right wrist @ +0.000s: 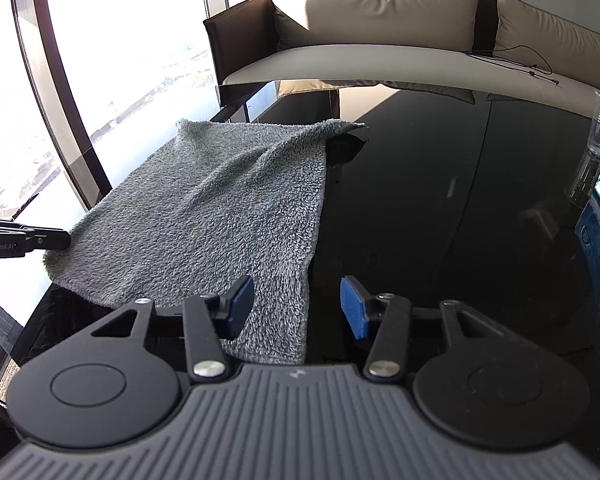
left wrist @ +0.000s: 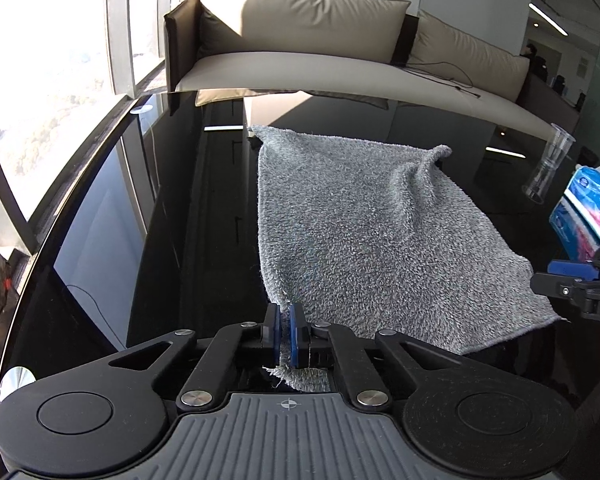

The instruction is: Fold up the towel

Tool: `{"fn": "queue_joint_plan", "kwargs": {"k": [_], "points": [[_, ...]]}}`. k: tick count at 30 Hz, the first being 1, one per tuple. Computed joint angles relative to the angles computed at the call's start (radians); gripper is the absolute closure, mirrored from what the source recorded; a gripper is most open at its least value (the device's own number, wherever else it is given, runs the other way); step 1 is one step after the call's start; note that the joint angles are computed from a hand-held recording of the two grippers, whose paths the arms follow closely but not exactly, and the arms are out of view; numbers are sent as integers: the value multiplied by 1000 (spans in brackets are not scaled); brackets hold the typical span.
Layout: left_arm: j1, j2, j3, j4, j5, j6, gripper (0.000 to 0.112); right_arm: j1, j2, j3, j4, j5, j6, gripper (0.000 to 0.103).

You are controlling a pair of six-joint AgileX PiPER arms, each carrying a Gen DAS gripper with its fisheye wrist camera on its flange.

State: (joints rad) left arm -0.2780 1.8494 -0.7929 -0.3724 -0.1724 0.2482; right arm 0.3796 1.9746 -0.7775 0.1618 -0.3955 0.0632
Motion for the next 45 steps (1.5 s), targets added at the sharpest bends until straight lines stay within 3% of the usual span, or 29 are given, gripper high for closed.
{"fn": "queue_joint_plan", "kwargs": {"k": [3,5,7,14,22,27,33,36,38,45], "points": [[-16,-4,6,-95,-10,83,109,15,15,-9,62,4,-67,76],[-28,-7,10,-178,-18,154,109,23,19,-9,98,0,-107,92],[-41,-12,12,-291,-26,253,109,30,15,-2,122,-4,-128,98],[-62,-35,18,-564,-21,487,109,59,-35,62,207,-44,-182,100],[-82,-35,6,-819,-21,729,109,78,-69,95,317,-13,-224,100],[-72,-36,4,-855,-20,770,109,88,-60,70,424,-5,-326,99],[-82,-29,3,-839,-49,754,104,87,-36,54,410,-17,-313,99],[-84,-31,8,-847,-71,757,99,94,-32,69,411,-45,-287,89],[-86,-39,17,-842,-84,739,91,98,-30,77,426,-71,-291,73],[-82,-67,51,-783,-142,623,75,106,-37,107,465,-151,-279,63]]}}
